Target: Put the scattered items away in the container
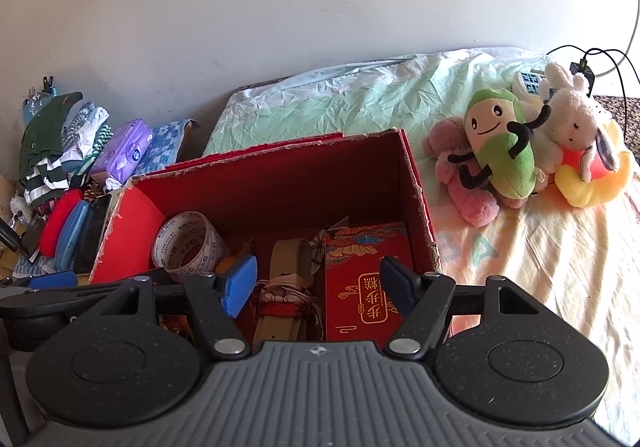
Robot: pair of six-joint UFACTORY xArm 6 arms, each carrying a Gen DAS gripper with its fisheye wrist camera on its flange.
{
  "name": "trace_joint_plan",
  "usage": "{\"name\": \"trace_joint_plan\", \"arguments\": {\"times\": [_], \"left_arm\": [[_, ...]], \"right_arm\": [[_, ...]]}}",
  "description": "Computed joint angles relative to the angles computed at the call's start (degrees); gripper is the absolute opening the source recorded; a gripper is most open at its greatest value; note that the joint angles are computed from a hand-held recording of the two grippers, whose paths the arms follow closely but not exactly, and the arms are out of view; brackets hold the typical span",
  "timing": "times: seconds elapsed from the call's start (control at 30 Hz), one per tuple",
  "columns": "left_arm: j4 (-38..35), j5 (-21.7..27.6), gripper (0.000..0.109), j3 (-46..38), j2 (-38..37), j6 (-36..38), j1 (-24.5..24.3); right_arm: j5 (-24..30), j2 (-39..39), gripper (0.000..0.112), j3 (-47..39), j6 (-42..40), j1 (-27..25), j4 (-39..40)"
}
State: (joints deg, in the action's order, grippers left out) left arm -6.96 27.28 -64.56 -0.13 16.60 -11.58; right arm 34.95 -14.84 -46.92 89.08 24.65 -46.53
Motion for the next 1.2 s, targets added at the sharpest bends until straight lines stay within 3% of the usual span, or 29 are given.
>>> {"name": "trace_joint_plan", "arguments": {"times": [0.37, 1.2], "left_arm": [[1.2, -0.3, 0.102, 0.5, -0.3, -0.6, 0.1], [1.5, 0.0, 0.102, -0.5, 0.3, -1.3, 0.0]], "right_arm": [[4.4, 1.7, 0.072, -2.7, -0.7, 1.7, -0.8], [4.7, 3.3, 0.075, -4.2, -2.2, 1.1, -1.3]]}}
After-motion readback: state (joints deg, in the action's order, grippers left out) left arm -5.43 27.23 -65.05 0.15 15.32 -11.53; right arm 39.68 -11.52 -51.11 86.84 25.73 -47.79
